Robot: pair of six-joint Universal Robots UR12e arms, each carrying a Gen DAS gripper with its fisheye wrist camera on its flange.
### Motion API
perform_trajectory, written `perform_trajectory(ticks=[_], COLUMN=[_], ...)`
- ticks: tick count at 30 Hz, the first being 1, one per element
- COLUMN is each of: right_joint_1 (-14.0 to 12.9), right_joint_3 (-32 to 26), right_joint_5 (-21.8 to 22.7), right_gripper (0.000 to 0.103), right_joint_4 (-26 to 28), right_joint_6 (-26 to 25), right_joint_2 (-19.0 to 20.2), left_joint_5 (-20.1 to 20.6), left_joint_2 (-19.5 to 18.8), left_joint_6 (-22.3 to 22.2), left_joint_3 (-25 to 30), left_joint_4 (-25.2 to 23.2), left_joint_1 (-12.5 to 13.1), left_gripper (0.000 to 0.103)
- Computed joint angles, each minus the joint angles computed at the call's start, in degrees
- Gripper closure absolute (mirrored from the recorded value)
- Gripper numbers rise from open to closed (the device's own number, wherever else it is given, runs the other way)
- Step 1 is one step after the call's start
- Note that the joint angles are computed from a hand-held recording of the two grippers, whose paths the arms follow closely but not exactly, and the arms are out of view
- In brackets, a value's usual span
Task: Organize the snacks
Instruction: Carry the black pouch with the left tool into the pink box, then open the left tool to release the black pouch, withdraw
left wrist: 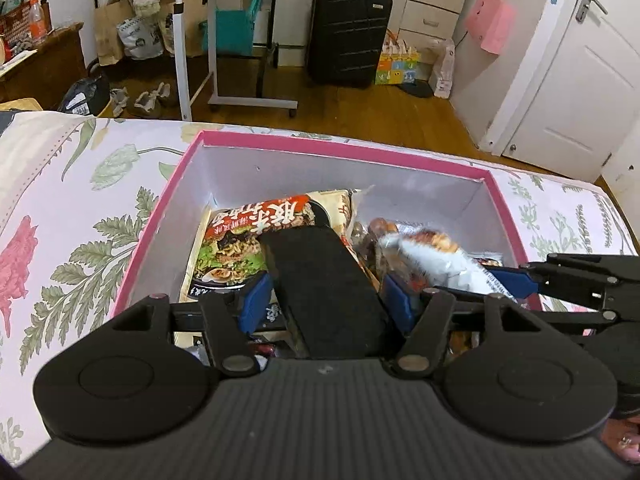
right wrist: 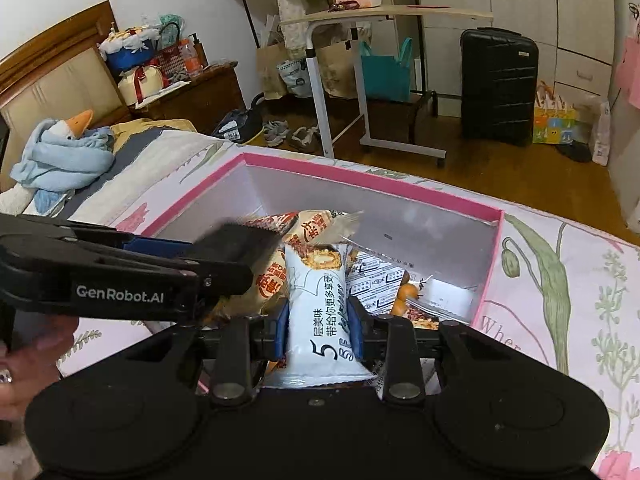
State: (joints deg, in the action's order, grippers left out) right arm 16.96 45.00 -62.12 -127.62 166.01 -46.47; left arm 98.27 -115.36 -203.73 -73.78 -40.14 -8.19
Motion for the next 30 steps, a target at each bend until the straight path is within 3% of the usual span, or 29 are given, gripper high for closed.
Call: perform_trajectory(ticks=[7,13,17,27,30], right_joint_1=[-0.3,-1.8,-2.2,-3.9,-4.3], right_joint_3=[2.9,9.9,13.4,19.9,21.3], right_joint_5=[0.0,1.0,-0.8,-4.9,-6.2], right_gripper=[0.057,0.052,0.051,0.05,0.049], right_joint_4=[-3.0,-12.0,-15.6,-18.0,-19.3], right_joint_6=[0.3,3.5,2.2,5.5,7.6], right_joint_2=[-1.4,-5.5,-7.7,-12.5,-13.8], left_joint_5=[-2.6,-0.5,2.1,3.8,6.5], left_joint_2=[0.5,2.0,2.9,4.8,4.9], left_joint_6=[-2.0,-2.9,-2.5,-1.9,-1.8], left_joint_3=[-1.3,-3.0,-3.6,-3.8,-2.9], left_joint_4=[0.6,1.9,2.6,1.4,0.9], left_joint_1=[0.3,-0.6,-1.7,-4.3,-5.6], left_gripper=[0.04,0.04,0.04,0.04,0.04])
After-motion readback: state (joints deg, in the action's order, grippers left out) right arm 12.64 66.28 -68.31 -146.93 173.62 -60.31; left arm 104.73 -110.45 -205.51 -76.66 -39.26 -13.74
